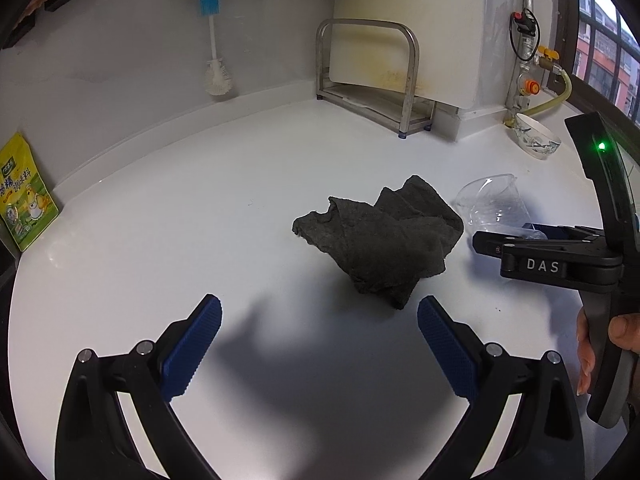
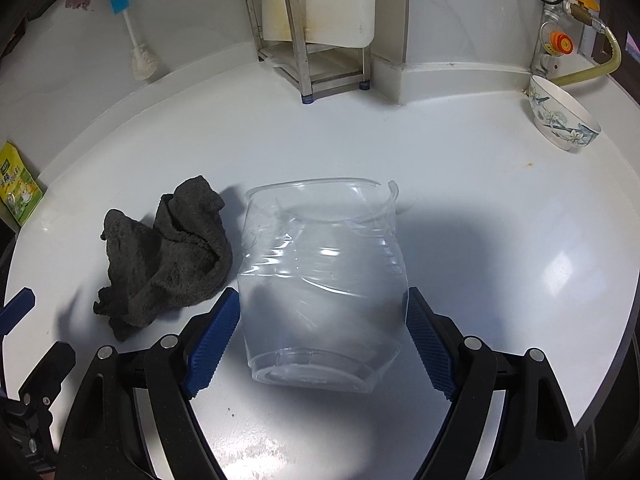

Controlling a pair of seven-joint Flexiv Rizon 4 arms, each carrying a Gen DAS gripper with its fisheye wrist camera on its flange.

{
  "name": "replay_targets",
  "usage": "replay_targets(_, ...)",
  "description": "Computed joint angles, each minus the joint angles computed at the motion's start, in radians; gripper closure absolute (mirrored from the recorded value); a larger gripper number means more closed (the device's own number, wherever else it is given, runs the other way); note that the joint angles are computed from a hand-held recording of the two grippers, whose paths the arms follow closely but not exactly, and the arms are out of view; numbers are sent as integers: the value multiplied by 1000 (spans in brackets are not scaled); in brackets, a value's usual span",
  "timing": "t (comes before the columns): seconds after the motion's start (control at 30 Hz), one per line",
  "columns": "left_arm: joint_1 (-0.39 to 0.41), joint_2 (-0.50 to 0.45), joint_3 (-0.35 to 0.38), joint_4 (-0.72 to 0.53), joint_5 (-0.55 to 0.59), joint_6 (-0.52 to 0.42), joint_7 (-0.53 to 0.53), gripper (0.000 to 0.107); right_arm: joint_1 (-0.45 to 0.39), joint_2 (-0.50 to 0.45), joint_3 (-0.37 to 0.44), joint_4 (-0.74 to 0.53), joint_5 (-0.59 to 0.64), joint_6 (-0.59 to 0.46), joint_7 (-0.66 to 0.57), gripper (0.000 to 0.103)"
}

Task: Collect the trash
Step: 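Grasp the dark cloth with left tool while right tool grasps the clear plastic cup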

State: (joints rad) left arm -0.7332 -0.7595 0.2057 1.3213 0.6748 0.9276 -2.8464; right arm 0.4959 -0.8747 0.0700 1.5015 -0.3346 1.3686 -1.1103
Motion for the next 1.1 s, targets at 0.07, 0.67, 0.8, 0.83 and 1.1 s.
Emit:
replay_targets(0.07, 0, -4, -1, -7, 0, -5, 6, 10, 17, -3, -25, 3, -9, 11, 13, 24)
replay_targets(0.67, 38, -66, -31, -100, -72, -16, 112, 10, -15, 65, -49, 132, -15, 148, 26, 32)
replay_targets(0.8, 54, -104, -34, -152, -127, -27, 148, 10, -50, 78, -23, 155, 7, 163, 15, 32)
replay_targets(0.83, 51, -112, -24, -166, -131, -32, 145, 10, -53, 81, -23, 161, 9, 168, 11, 32)
replay_targets(1.1, 72, -190, -25, -284, -199, -96, 186, 10, -50, 101, -31, 198, 16, 212, -7, 32)
